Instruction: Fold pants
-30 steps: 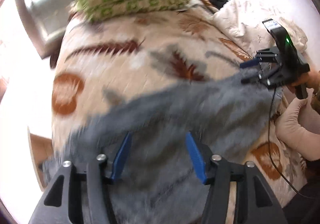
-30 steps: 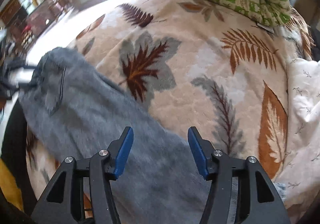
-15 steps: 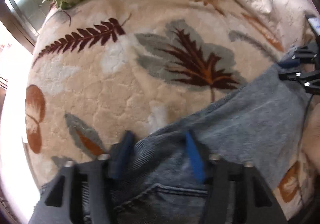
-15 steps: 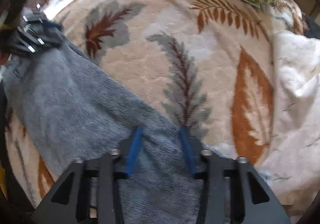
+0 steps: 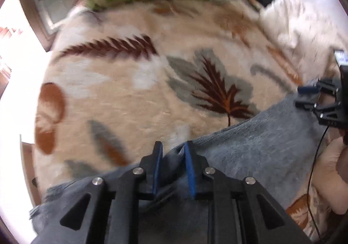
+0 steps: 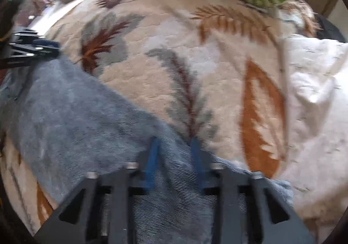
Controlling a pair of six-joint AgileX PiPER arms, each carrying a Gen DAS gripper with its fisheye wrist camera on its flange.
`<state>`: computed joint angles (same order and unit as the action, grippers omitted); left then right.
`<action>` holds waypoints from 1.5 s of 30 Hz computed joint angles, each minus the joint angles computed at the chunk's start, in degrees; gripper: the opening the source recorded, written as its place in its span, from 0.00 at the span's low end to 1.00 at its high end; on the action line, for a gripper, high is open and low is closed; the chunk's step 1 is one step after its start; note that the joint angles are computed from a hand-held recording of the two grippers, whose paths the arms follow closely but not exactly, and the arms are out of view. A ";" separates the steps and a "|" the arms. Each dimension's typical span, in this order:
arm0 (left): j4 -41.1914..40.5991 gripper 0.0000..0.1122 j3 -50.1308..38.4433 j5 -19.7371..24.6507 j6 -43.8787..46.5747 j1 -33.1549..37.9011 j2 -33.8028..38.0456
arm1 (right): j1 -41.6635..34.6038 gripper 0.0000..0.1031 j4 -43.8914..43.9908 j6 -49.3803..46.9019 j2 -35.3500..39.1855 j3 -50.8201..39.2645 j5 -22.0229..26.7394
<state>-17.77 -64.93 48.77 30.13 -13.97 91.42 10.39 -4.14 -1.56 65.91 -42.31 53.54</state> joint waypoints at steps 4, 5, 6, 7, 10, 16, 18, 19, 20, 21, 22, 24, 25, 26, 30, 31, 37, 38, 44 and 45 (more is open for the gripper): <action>0.53 0.40 2.39 3.35 6.21 8.80 -7.68 | 7.27 0.46 2.35 6.52 -3.25 -3.25 2.49; 0.72 0.40 2.85 4.40 7.73 11.46 -9.05 | 10.92 0.54 2.67 9.18 -2.95 -4.20 2.32; 0.30 0.40 2.96 5.58 9.48 14.41 -9.80 | 15.39 0.57 2.57 12.17 -1.86 -5.25 1.53; -0.67 0.40 2.95 6.93 11.23 17.20 -10.12 | 20.20 0.58 2.40 14.66 -0.37 -6.53 0.55; -3.92 0.40 4.56 10.96 16.99 26.10 -11.48 | 28.48 0.58 5.46 16.37 6.59 -11.34 -3.10; 2.11 0.40 16.28 4.74 19.04 26.86 -13.56 | 28.06 0.58 15.50 11.26 21.87 -23.58 -9.83; -0.11 0.40 21.03 0.57 22.64 28.70 -15.08 | 26.31 0.58 19.78 8.24 25.55 -26.54 -10.66; -1.57 0.40 21.97 0.19 24.60 29.80 -15.94 | 25.41 0.58 21.50 6.61 27.80 -28.46 -10.64; -1.98 0.40 22.07 0.50 25.36 30.35 -16.01 | 24.58 0.58 22.57 5.42 29.52 -30.01 -10.29; -2.77 0.40 21.91 1.04 26.43 31.15 -15.81 | 23.37 0.58 23.99 3.80 31.48 -31.61 -9.60; -3.37 0.41 21.71 1.43 27.33 31.68 -15.41 | 22.28 0.58 24.77 2.79 32.65 -32.65 -8.43; -4.00 0.41 21.27 1.86 28.07 31.98 -14.67 | 19.95 0.53 29.13 -1.38 34.95 -34.41 -3.79; -4.22 0.41 20.97 2.25 28.56 32.42 -14.48 | 18.53 0.50 33.23 -5.99 36.39 -35.40 -0.05; -4.31 0.41 21.03 2.10 28.62 32.26 -14.49 | 17.92 0.47 36.01 -9.85 36.66 -35.59 2.51; -5.31 0.41 21.22 2.74 31.10 34.00 -14.94 | 16.58 0.46 45.22 -23.17 36.21 -35.14 10.84; -5.45 0.41 21.15 2.85 31.24 34.14 -14.83 | 16.45 0.46 45.63 -23.97 36.63 -35.65 12.19; -5.11 0.40 20.00 4.14 30.36 34.21 -14.63 | 12.98 0.46 44.40 -19.98 38.75 -37.33 6.87; -5.38 0.40 18.74 5.80 30.04 34.58 -14.41 | 12.29 0.46 44.66 -19.65 38.81 -37.19 6.55; -11.39 0.40 13.11 13.02 31.67 35.87 -14.04 | 11.79 0.46 50.07 -25.96 44.08 -39.26 14.79; -11.04 0.40 13.31 12.07 30.67 34.16 -13.91 | 11.58 0.46 51.24 -26.46 44.74 -39.38 14.85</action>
<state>-28.81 -51.62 60.83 60.79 20.19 77.51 21.96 47.09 -28.02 110.65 -81.68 68.39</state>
